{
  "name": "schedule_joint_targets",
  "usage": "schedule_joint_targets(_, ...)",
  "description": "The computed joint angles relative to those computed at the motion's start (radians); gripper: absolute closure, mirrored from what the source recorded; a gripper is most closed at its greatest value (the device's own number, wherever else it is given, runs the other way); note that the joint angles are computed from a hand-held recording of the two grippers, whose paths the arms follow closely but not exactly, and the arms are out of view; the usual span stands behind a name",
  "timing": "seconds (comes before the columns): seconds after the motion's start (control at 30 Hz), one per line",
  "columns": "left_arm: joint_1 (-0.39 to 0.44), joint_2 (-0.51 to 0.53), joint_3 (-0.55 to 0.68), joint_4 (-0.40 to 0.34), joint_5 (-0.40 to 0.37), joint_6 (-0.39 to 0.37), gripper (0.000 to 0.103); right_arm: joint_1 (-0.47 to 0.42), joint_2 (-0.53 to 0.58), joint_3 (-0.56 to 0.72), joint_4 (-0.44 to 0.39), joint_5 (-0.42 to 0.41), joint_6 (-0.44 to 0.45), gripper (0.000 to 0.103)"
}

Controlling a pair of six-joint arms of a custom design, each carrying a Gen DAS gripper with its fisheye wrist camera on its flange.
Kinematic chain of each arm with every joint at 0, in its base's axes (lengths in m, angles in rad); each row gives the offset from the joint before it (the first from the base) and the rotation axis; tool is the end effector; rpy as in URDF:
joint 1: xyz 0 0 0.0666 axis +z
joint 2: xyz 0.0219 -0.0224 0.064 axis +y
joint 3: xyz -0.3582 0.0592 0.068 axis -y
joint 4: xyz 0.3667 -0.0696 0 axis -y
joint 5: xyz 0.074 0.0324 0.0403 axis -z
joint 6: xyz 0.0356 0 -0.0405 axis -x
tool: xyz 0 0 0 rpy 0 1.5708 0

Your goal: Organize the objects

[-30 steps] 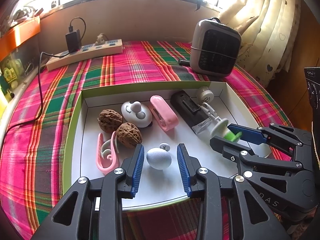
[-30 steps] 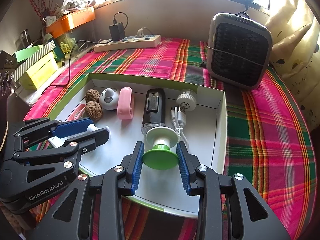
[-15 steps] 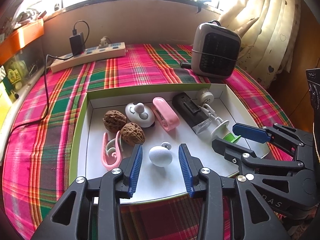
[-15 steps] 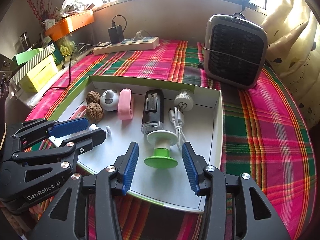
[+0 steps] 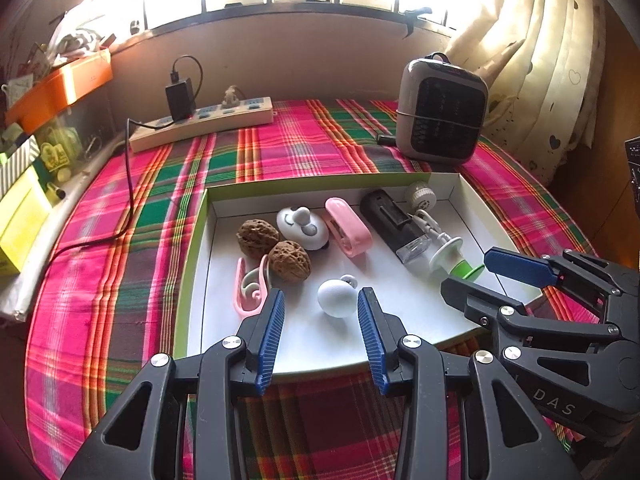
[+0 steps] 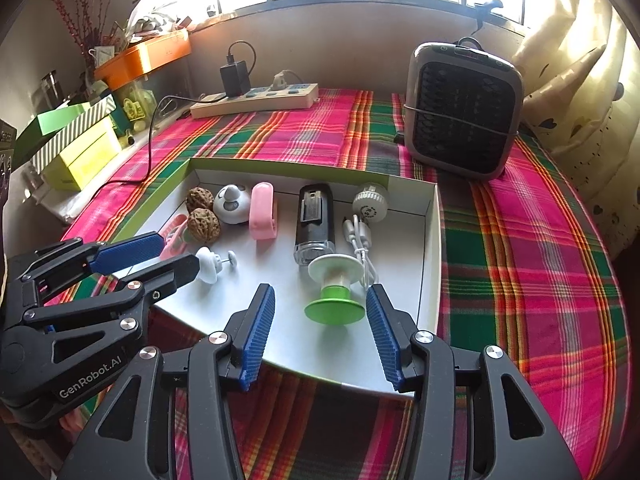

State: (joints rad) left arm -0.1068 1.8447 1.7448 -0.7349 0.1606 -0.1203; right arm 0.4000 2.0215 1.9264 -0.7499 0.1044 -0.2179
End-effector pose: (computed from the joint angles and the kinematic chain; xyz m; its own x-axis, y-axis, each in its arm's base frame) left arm 0.6181 -0.0724 0.3395 -0.7062 0.1949 -0.6807 0.2989 0.9536 -0.0371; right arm 0.6248 0.2597 0.3066 -0.7426 -0.0805 -0.6649 -0.1670 0.9837 0.0674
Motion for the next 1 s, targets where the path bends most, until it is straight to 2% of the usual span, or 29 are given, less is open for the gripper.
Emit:
schedule_joint_targets(0.67, 0.017, -0.165, -0.205, 0.105, -0.051, 0.026, 0.066, 0.051, -0.123, -0.166, 0.102, 0.065, -0.016, 0.047)
schedule_joint_targets(0.8, 0.023, -0.193, -0.250, 0.125, -0.068, 0.043, 0.066, 0.059, -0.147, -0.201, 0.121, 0.076, -0.021, 0.039)
schedule_joint_targets(1.0, 0.030, -0.221, -0.304, 0.132, -0.084, 0.044, 0.066, 0.070, -0.174, -0.247, 0.131, 0.077, -0.027, 0.039)
